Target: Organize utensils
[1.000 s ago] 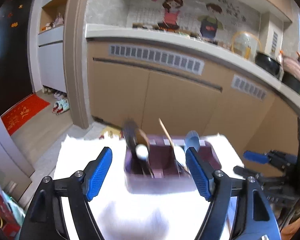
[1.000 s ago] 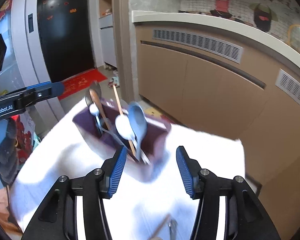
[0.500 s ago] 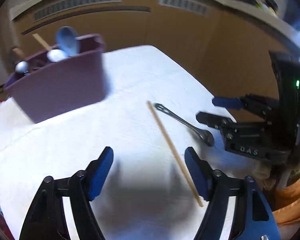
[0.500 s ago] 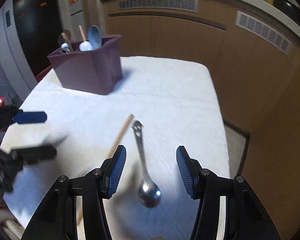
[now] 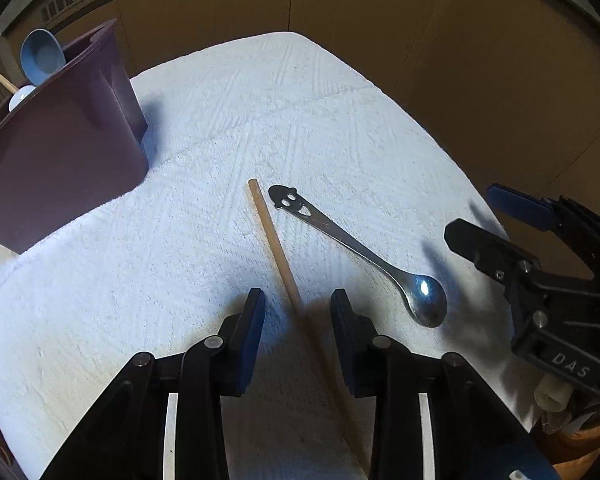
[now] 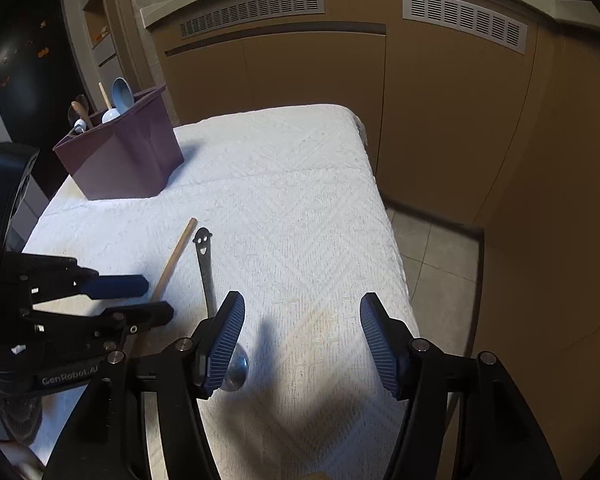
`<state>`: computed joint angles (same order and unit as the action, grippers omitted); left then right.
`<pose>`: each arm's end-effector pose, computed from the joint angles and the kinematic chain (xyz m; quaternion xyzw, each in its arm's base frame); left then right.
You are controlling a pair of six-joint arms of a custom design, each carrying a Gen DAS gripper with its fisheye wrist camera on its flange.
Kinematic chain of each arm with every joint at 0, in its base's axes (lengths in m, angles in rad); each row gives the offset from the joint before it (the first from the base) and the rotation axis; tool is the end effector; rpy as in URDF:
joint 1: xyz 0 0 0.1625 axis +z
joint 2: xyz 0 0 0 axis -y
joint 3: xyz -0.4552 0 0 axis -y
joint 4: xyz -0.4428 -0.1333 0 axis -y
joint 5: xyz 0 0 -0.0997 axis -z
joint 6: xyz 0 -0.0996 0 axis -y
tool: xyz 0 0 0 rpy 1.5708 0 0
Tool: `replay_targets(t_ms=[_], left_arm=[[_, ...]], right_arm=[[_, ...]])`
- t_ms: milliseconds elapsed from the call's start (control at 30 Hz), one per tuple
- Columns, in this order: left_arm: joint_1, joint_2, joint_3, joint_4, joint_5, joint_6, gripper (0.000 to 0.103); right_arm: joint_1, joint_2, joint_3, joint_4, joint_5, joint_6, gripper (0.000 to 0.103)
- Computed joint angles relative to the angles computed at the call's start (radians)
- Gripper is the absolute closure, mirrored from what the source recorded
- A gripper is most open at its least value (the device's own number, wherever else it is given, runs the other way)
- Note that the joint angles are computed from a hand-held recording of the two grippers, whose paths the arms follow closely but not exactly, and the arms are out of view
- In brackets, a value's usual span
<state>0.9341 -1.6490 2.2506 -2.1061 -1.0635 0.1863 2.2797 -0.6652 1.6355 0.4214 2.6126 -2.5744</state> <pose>-0.1055 -0.4483 0.2722 0.3946 0.8834 -0.0247 0.2516 0.3739 -0.3633 0.0109 0.0168 -0.8649 0.3575 0.3519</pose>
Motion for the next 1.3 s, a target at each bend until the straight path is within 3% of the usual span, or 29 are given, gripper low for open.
replay_targets(t_ms=[67, 167, 300, 500, 700, 967, 1000, 1067, 1100, 1133, 1300], left_arm=[[-0.007, 0.007, 0.005, -0.015, 0.009, 0.001, 0.076], [-0.006, 0.009, 0.013, -0.041, 0.004, 0.027, 0.093], [0.005, -0.012, 0.019, -0.059, -0.012, 0.053, 0.094], [0.058, -0.131, 0.013, -0.007, -0.031, 0.143, 0.099], [0.123, -0.220, -0.023, 0.060, -0.001, 0.160, 0.099], [0.171, -0.251, -0.052, 0.067, 0.033, 0.160, 0.099], [0.183, -0.248, -0.062, 0.067, 0.027, 0.156, 0.099], [0.196, -0.253, -0.076, 0.078, 0.010, 0.132, 0.099], [0.203, -0.252, -0.081, 0.078, -0.004, 0.123, 0.099], [0.205, -0.256, -0.083, 0.082, -0.013, 0.117, 0.099], [0.219, -0.255, -0.074, 0.076, -0.053, 0.106, 0.099]], right_arm=[[-0.001, 0.006, -0.005, -0.006, -0.002, -0.007, 0.041], [0.003, 0.013, -0.012, -0.013, 0.003, -0.017, 0.038], [0.020, 0.031, -0.032, 0.006, 0.046, 0.004, 0.027], [0.045, 0.039, -0.047, 0.019, 0.086, 0.007, 0.015], [0.063, 0.069, -0.095, 0.010, 0.082, -0.086, 0.004], [0.048, 0.135, -0.171, 0.071, 0.023, -0.103, 0.004], [0.047, 0.142, -0.178, 0.074, 0.018, -0.111, 0.006], [0.043, 0.162, -0.203, 0.099, 0.006, -0.135, 0.023], [0.038, 0.174, -0.221, 0.124, -0.007, -0.148, 0.042], [0.029, 0.182, -0.239, 0.147, -0.031, -0.160, 0.052], [-0.017, 0.207, -0.293, 0.182, -0.066, -0.192, 0.052]])
